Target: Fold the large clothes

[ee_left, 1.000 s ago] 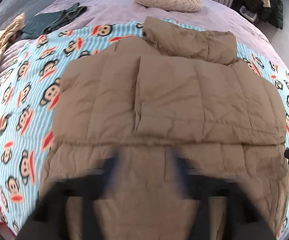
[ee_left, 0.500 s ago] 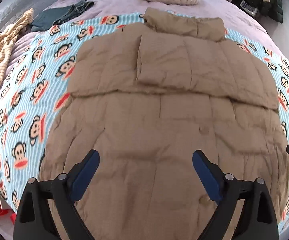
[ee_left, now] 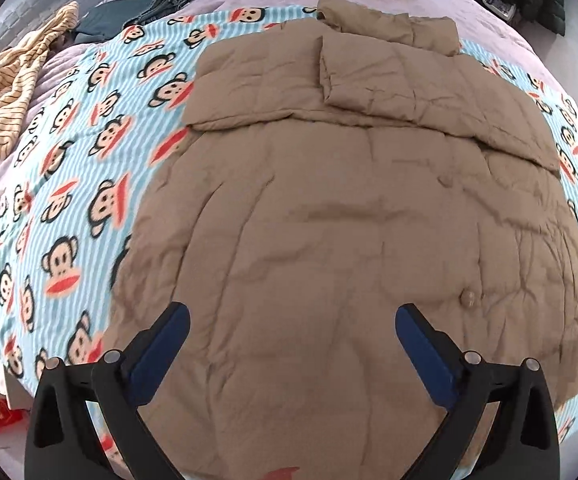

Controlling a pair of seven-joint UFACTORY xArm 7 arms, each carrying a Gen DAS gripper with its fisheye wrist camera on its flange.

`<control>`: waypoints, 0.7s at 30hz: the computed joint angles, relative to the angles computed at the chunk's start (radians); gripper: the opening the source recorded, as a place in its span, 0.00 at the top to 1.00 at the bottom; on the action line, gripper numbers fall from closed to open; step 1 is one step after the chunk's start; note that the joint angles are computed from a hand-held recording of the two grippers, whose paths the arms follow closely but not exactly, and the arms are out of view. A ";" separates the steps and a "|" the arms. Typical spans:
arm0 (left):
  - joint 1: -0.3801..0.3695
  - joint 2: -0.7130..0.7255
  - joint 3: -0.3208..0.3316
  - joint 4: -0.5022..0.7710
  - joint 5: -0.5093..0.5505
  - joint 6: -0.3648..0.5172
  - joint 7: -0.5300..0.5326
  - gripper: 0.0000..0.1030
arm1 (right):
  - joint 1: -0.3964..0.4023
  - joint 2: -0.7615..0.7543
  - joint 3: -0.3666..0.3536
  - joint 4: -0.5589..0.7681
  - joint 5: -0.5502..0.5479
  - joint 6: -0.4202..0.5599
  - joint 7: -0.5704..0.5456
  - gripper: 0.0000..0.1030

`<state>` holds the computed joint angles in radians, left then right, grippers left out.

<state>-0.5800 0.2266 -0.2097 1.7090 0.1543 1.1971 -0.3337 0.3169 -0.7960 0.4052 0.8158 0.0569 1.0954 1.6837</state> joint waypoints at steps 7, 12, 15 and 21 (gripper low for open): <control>0.039 -0.105 -0.009 -0.123 -0.043 -0.015 0.041 0.00 | 0.003 -0.015 0.075 0.010 0.013 -0.026 0.135 0.16; 0.061 -0.157 -0.016 -0.176 -0.062 -0.010 0.069 0.00 | -0.003 -0.029 0.129 0.007 0.005 -0.038 0.263 0.16; 0.076 -0.192 -0.016 -0.212 -0.069 -0.010 0.086 0.00 | 0.008 -0.049 0.142 -0.011 0.014 -0.056 0.332 0.16; 0.140 -0.308 0.007 -0.349 -0.155 -0.037 0.117 0.00 | 0.032 -0.104 0.169 -0.048 0.024 -0.058 0.448 0.15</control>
